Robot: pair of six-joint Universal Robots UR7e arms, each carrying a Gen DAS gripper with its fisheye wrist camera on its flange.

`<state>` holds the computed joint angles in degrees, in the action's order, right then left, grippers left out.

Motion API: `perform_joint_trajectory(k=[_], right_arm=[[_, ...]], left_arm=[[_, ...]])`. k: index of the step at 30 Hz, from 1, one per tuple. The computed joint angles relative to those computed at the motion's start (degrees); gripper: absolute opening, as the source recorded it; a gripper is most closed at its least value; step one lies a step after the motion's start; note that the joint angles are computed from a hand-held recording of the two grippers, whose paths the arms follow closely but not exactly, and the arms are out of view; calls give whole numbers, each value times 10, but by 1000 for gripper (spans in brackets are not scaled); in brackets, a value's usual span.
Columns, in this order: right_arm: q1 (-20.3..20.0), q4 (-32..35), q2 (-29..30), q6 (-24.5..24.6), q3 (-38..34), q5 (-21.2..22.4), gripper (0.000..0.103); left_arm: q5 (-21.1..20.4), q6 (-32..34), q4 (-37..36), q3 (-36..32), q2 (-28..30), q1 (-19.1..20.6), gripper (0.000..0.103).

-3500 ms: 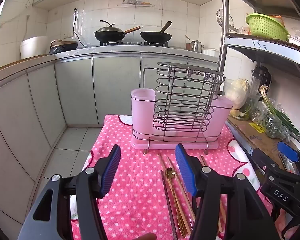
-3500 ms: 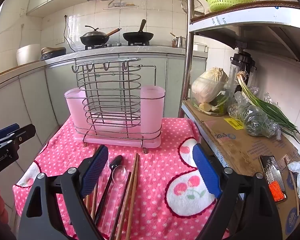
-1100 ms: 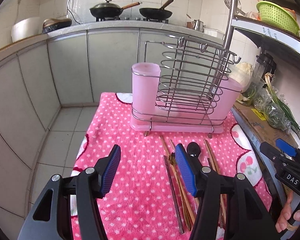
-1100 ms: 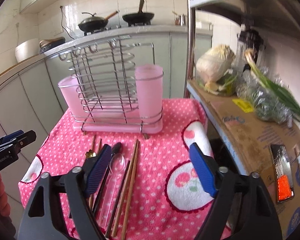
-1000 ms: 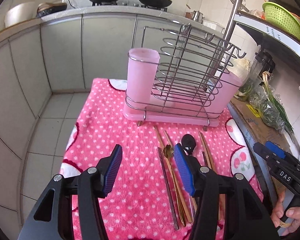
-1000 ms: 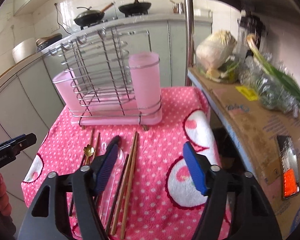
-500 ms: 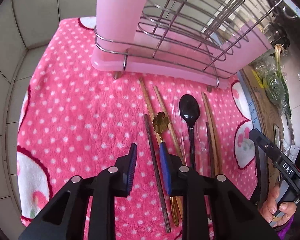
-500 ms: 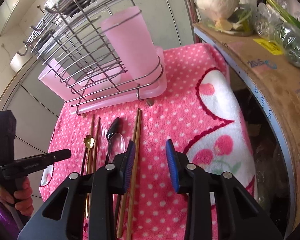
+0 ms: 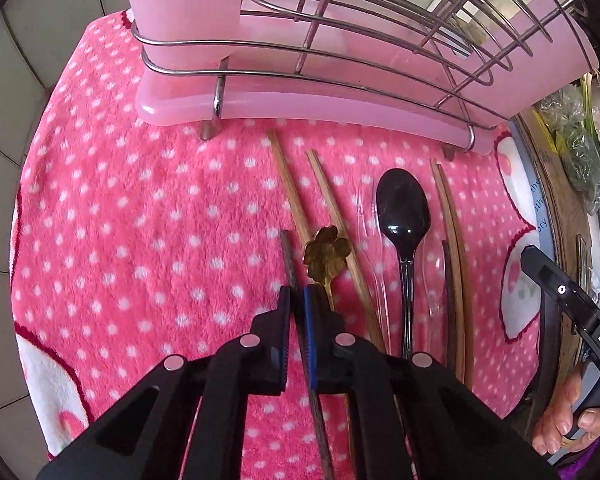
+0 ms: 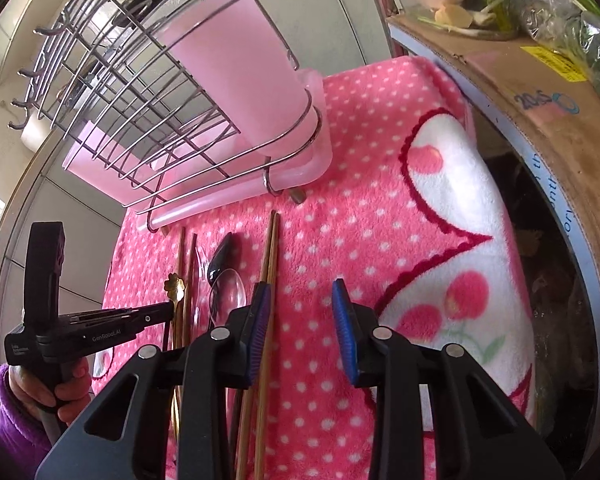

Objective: Organize utensils
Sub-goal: 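Lower left tool and grasp dark metal chopstick while right tool grasps a wooden chopstick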

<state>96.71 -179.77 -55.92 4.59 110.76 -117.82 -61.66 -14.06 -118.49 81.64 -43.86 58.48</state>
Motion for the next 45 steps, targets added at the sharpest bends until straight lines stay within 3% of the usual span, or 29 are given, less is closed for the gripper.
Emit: perform_joint_trajectory(k=[2, 4, 7, 18, 21, 30, 34, 41, 43, 45], right_arm=[[0, 17, 5, 1, -10, 1, 32], [2, 43, 15, 2, -27, -9, 20], [3, 78, 30, 7, -50, -15, 14], [20, 152, 81, 31, -120, -82, 13], [20, 160, 81, 38, -121, -73, 13], [29, 164, 97, 37, -132, -105, 13], [24, 194, 85, 55, -122, -87, 14], [26, 176, 104, 46, -146, -103, 14], [22, 165, 104, 48, -146, -99, 6], [20, 155, 95, 56, -133, -96, 6]], left_arm=[[5, 2, -15, 12, -10, 0, 4], [11, 2, -25, 22, -24, -1, 4], [20, 5, -32, 32, -40, 4, 4], [17, 14, -15, 22, -51, 27, 4], [18, 24, -18, 21, -47, 28, 4], [18, 28, -14, 9, -34, 29, 5], [18, 33, -13, 11, -34, 28, 5], [31, 29, 15, 0, -30, 23, 5], [31, 25, 27, -9, -26, 23, 5], [27, 21, 41, -20, -21, 24, 5]])
